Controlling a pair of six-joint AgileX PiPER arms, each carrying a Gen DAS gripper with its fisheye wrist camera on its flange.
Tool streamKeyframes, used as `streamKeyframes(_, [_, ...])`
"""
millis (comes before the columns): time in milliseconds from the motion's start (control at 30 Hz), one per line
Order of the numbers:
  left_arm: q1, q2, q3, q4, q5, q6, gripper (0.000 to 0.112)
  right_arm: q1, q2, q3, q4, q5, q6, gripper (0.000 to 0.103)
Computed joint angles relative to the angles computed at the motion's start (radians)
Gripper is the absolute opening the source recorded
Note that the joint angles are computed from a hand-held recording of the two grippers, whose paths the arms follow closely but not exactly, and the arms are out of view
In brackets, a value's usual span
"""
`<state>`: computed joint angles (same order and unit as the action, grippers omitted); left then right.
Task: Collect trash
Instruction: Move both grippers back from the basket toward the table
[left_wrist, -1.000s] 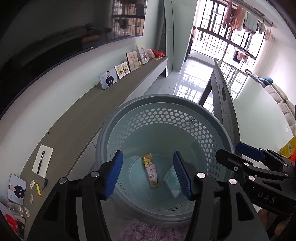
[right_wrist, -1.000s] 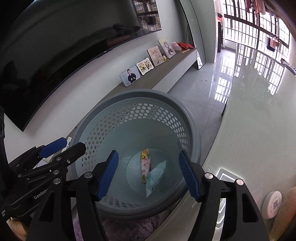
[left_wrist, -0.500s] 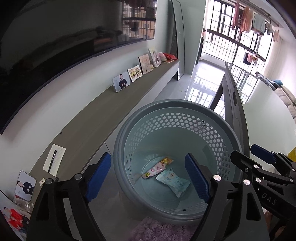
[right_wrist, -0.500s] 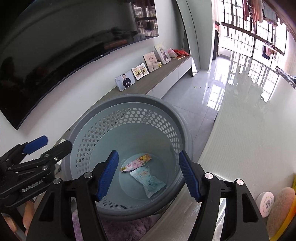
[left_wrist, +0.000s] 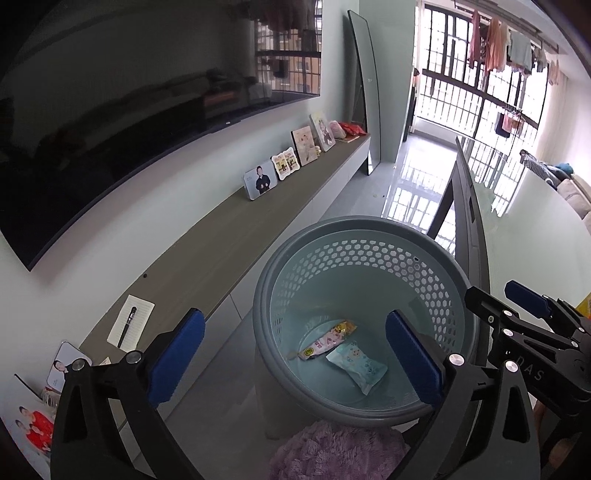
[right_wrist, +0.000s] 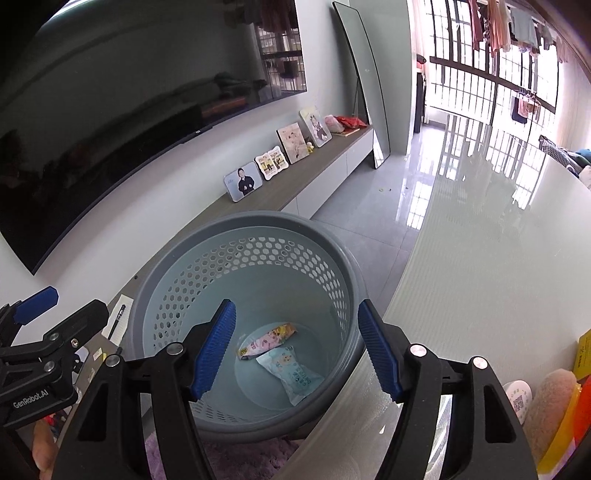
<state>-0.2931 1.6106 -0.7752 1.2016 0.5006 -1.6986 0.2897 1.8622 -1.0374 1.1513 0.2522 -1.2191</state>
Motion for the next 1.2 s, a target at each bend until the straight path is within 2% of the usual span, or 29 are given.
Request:
streamKeyframes(100, [-0.02, -0.029, 0.017, 0.005, 0.015, -0.013, 0.097, -0.002, -0.051, 0.052, 0.106, -0.01, -0.117, 0.069])
streamKeyframes(367, [-0.102, -0.077, 0.047, 0.002, 0.075, -0.053, 0.097, -0.098, -0.235, 0.231, 0.416, 0.059, -0.435, 0.074])
streamKeyframes(633, [-0.241, -0.064, 0.003, 0.005, 0.124, -0.08, 0.097, -0.29, -0.417, 0.392, 0.409, 0.14, -0.484, 0.075])
streamKeyframes(867, [-0.382, 0.005, -0.094, -0.004, 0.142, -0.067, 0.097, -0.591, -0.515, 0.49, 0.314, 0.231, -0.493, 0.075])
streamKeyframes(1033, [-0.453, 0.061, -0.152, -0.007, 0.149, -0.064, 0.097, -0.793, -0.516, 0.518, 0.276, 0.271, -0.524, 0.076])
streamKeyframes(1200, [-0.5, 0.115, -0.18, 0.006, 0.131, -0.101, 0.097, -0.969, -0.443, 0.522, 0.26, 0.298, -0.609, 0.076])
